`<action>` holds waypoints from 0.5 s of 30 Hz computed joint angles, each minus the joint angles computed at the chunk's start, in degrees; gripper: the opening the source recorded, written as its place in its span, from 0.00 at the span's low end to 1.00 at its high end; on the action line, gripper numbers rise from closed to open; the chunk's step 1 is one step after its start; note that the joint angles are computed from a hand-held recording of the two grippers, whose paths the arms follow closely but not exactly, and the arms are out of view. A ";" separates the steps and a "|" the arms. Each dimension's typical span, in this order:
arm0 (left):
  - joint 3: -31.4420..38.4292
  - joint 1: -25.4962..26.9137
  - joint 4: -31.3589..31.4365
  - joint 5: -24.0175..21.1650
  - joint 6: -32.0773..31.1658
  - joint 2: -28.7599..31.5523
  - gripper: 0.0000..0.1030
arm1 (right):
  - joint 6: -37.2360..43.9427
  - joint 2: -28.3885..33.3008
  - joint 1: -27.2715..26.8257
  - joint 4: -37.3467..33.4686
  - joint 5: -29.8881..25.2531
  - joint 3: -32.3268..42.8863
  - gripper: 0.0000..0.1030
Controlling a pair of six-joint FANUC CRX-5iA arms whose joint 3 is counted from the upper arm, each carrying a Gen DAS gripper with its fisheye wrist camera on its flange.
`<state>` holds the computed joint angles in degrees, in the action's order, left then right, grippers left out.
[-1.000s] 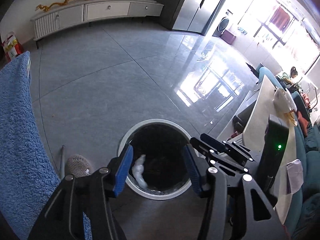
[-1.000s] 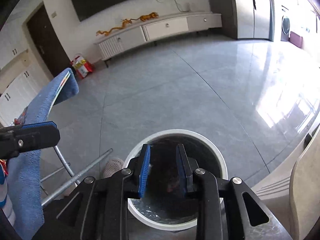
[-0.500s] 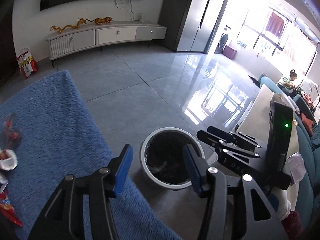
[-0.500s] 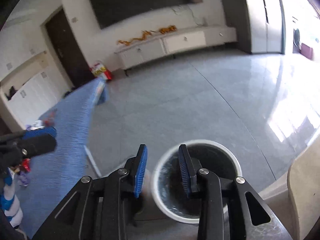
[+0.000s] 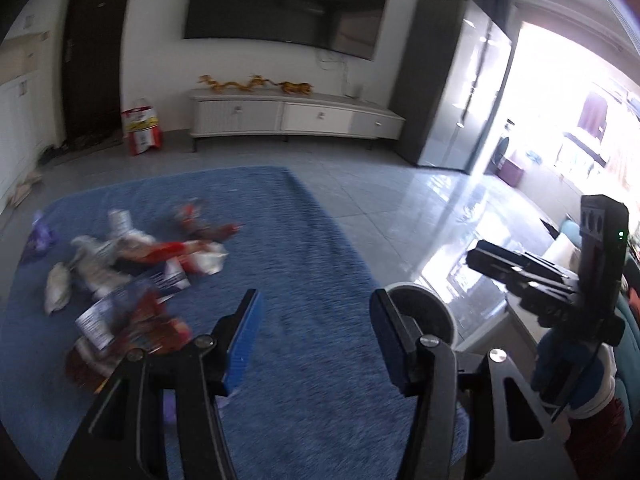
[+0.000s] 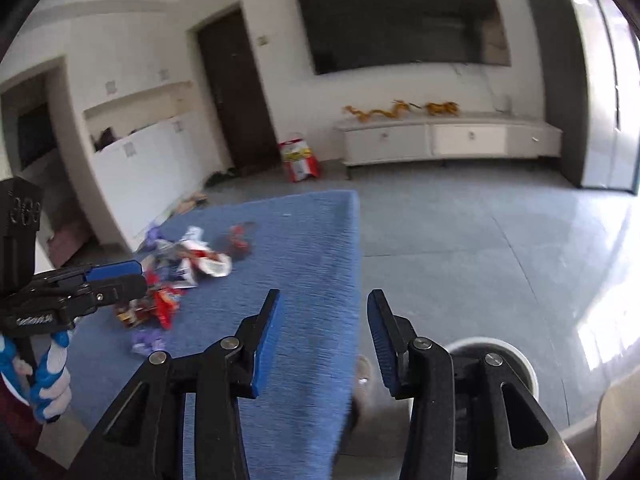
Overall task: Collect trash
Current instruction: 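Grasp the white milk carton with the left tool while the right tool grasps the purple wrapper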
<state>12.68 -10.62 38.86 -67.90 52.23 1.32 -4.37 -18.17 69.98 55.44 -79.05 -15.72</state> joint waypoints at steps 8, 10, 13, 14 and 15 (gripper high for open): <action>-5.51 11.73 -2.46 0.32 -2.28 -3.13 0.52 | 9.45 6.46 -2.74 -4.82 9.45 6.42 0.51; -4.97 12.88 -4.28 0.57 -3.53 -2.41 0.53 | 11.70 8.07 -3.69 -6.97 12.04 7.61 0.52; -3.39 13.15 -5.96 0.47 -4.95 -0.24 0.58 | 15.15 10.39 -5.29 -10.42 15.68 9.23 0.53; -3.08 13.45 -6.06 0.35 -5.84 0.45 0.59 | 16.91 11.54 -5.97 -12.31 17.19 10.19 0.53; -2.29 13.24 -6.61 0.39 -6.48 1.48 0.59 | 18.01 12.35 -6.35 -13.48 18.05 10.90 0.53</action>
<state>10.39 2.62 32.26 -67.51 45.75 2.80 13.64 -5.82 63.63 41.96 -60.99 -4.82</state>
